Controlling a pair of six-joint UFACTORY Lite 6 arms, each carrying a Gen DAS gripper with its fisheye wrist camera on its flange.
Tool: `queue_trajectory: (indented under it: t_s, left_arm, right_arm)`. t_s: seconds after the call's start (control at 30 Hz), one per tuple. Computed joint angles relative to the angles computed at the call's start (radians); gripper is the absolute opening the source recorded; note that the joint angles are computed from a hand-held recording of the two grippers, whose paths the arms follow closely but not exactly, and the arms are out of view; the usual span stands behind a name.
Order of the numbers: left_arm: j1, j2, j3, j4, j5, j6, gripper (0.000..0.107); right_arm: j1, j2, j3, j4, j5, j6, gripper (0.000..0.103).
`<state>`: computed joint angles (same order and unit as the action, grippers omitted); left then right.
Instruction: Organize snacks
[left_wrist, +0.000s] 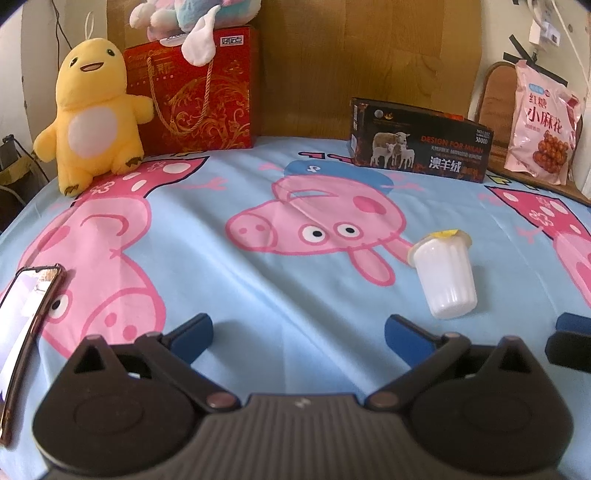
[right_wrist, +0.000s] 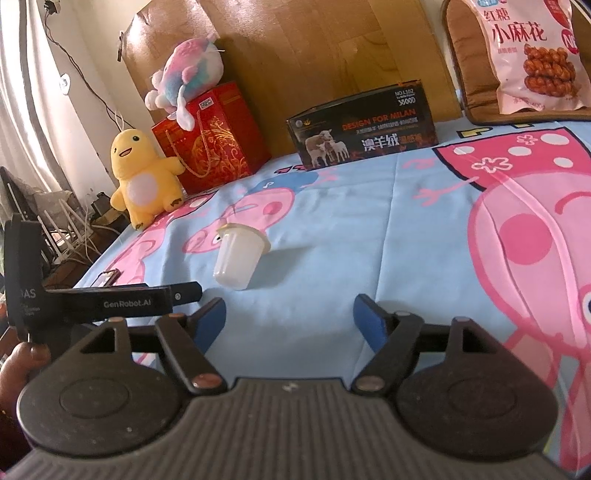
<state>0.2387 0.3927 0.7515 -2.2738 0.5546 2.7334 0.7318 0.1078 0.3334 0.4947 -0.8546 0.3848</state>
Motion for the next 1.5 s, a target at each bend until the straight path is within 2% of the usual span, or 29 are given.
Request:
queue_trajectory:
  t_s: [0.5, 0.57, 0.7, 0.83, 0.93, 1.0, 1.07, 1.1, 1.3, 1.33, 1.37, 1.43, 1.5]
  left_arm:
    - [0.025, 0.009, -0.006, 0.033, 0.037, 0.016, 0.103]
    - [0.047, 0.012, 0.014, 0.123, 0.039, -0.064, 0.103]
    - [0.140, 0.034, 0.114, 0.474, 0.105, -0.436, 0.103]
    - [0.226, 0.069, 0.223, 0.714, 0.293, -0.693, 0.101]
    - [0.232, 0.101, 0.298, 0.829, 0.424, -0.795, 0.094]
    - [0.210, 0.130, 0.348, 0.881, 0.467, -0.851, 0.089]
    - [0.174, 0.172, 0.412, 0.931, 0.480, -0.920, 0.077]
    - [0.157, 0.195, 0.443, 0.951, 0.481, -0.954, 0.075]
    - [0.091, 0.320, 0.601, 1.048, 0.493, -1.109, 0.055]
    - [0.080, 0.352, 0.638, 1.067, 0.497, -1.143, 0.047]
    - [0.073, 0.376, 0.664, 1.075, 0.496, -1.172, 0.047]
    - [0.065, 0.389, 0.686, 1.073, 0.489, -1.200, 0.043]
    - [0.049, 0.381, 0.710, 1.061, 0.481, -1.206, 0.039]
  right_arm:
    - [-0.001, 0.000, -0.012, -0.014, -0.020, 0.022, 0.077]
    - [0.003, -0.005, -0.016, -0.004, -0.019, 0.013, 0.077]
    - [0.009, -0.013, -0.008, 0.025, 0.002, -0.025, 0.070]
    - [-0.014, -0.025, 0.009, -0.032, 0.028, -0.051, 0.063]
    - [-0.020, -0.025, 0.057, -0.065, 0.063, -0.125, 0.058]
    - [-0.041, -0.015, 0.096, -0.119, 0.093, -0.141, 0.054]
    - [-0.075, 0.007, 0.151, -0.195, 0.143, -0.131, 0.050]
    - [-0.101, 0.020, 0.179, -0.252, 0.173, -0.100, 0.047]
    - [-0.262, 0.104, 0.331, -0.648, 0.302, 0.202, 0.040]
    - [-0.288, 0.128, 0.363, -0.721, 0.320, 0.265, 0.038]
    - [-0.315, 0.155, 0.396, -0.819, 0.334, 0.350, 0.035]
    - [-0.362, 0.233, 0.467, -1.007, 0.318, 0.532, 0.034]
    - [-0.375, 0.253, 0.489, -1.052, 0.309, 0.583, 0.034]
